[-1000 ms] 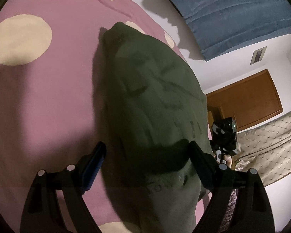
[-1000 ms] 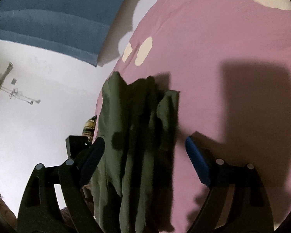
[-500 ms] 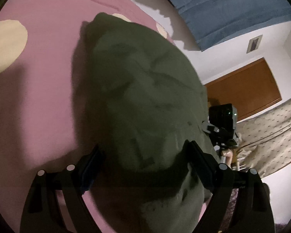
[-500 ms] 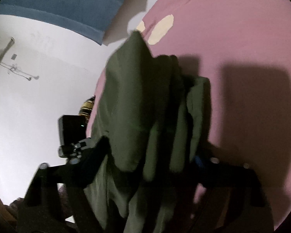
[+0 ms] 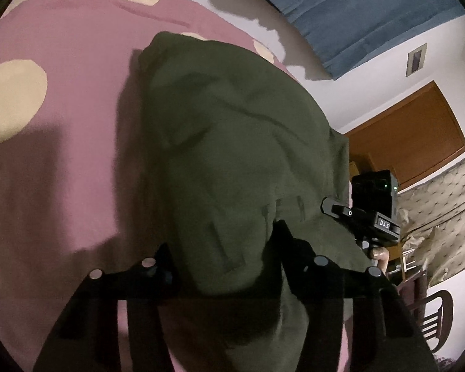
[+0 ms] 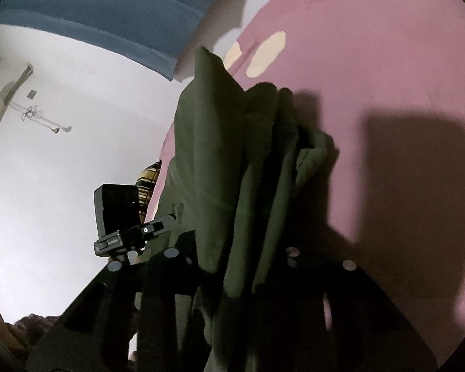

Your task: Fold small clothes

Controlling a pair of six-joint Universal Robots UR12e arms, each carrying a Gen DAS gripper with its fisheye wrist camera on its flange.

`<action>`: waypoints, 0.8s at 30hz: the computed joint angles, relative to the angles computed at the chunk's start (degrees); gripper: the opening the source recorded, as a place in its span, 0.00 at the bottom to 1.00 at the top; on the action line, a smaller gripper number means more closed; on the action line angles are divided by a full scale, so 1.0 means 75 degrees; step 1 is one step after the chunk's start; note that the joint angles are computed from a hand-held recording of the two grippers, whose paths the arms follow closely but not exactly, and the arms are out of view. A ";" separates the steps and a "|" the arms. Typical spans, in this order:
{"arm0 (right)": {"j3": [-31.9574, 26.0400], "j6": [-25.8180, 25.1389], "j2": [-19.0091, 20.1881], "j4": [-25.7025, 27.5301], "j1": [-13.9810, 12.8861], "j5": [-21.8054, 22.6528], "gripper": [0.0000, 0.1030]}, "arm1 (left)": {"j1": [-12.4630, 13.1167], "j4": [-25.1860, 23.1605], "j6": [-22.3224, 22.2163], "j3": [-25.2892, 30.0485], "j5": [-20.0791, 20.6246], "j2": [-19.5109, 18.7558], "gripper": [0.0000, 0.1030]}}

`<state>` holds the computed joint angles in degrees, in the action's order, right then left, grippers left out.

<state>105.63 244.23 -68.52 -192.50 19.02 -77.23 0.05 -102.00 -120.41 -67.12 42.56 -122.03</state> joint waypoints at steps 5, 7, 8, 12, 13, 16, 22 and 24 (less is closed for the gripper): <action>-0.0087 -0.0104 -0.0052 -0.0009 0.0159 -0.0338 0.23 | 0.0048 0.0108 0.0047 -0.0015 -0.0062 0.0064 0.47; -0.0173 -0.0099 -0.0016 -0.0034 0.0212 -0.0392 0.23 | 0.0079 0.0211 0.0024 -0.0028 -0.0089 0.0089 0.47; -0.0233 -0.0133 0.0016 -0.0042 0.0234 -0.0398 0.22 | 0.0112 0.0258 0.0013 -0.0019 -0.0112 0.0096 0.47; -0.0533 -0.0196 0.0220 -0.0131 0.0232 -0.0248 0.22 | 0.0218 0.0475 -0.0110 0.0121 -0.0131 0.0060 0.47; -0.0597 -0.0184 0.0266 -0.0146 0.0214 -0.0195 0.22 | 0.0239 0.0547 -0.0172 0.0185 -0.0120 0.0033 0.47; -0.0813 -0.0198 0.0431 -0.0192 0.0179 -0.0076 0.22 | 0.0269 0.0710 -0.0421 0.0432 -0.0100 -0.0103 0.47; -0.1199 0.0112 0.0786 -0.0185 0.0055 0.0145 0.22 | 0.0228 0.0980 -0.0867 0.0961 0.0092 -0.0497 0.47; -0.1317 0.0209 0.0879 -0.0043 0.0025 0.0212 0.22 | 0.0199 0.1007 -0.1032 0.1099 0.0207 -0.0637 0.47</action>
